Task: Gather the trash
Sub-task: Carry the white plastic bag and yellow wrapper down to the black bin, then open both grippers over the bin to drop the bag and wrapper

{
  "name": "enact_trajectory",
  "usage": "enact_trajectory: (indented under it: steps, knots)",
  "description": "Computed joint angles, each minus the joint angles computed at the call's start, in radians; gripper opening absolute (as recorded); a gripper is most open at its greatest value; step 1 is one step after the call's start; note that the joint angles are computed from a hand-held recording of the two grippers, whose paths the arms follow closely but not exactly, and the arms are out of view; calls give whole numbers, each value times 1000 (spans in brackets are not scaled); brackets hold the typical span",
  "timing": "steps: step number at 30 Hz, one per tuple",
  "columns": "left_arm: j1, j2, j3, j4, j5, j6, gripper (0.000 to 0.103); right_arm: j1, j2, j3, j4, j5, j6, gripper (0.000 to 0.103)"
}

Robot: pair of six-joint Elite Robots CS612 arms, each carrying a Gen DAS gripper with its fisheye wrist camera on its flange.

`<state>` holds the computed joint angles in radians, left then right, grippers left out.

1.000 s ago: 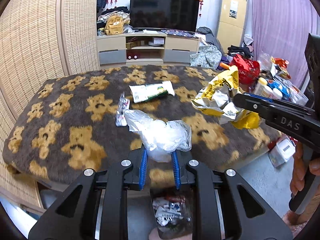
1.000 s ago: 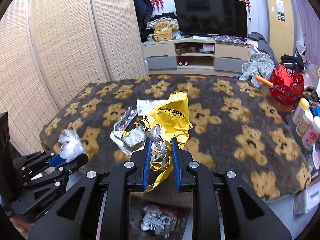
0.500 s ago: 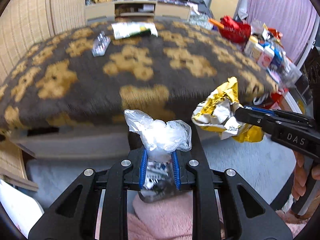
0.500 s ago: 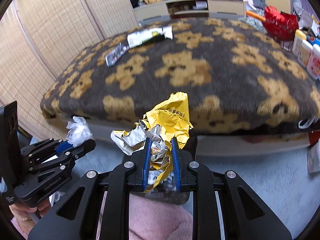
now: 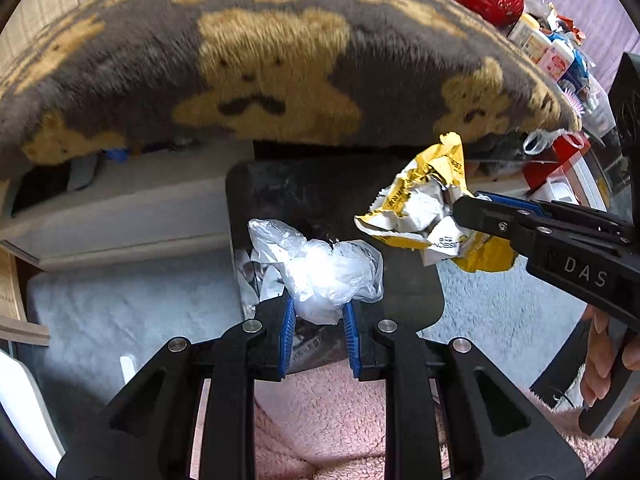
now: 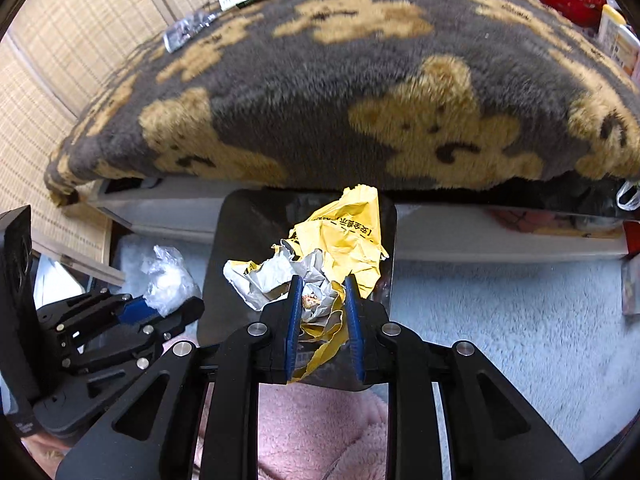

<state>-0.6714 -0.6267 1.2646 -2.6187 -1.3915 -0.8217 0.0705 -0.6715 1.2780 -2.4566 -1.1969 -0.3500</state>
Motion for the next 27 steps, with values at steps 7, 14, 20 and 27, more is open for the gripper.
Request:
enact_trajectory:
  steps: [7, 14, 20, 27]
  knots:
    - [13, 20, -16, -9, -45, -16, 33, 9, 30, -41, 19, -16, 29, 43]
    - [14, 20, -21, 1, -23, -14, 66, 10, 37, -53, -5, -32, 54, 76]
    - [10, -5, -3, 13, 41, -23, 91, 14, 28, -51, -40, -63, 43, 98]
    - [5, -48, 24, 2, 129, -19, 95, 9, 13, -54, -64, -39, 51, 99]
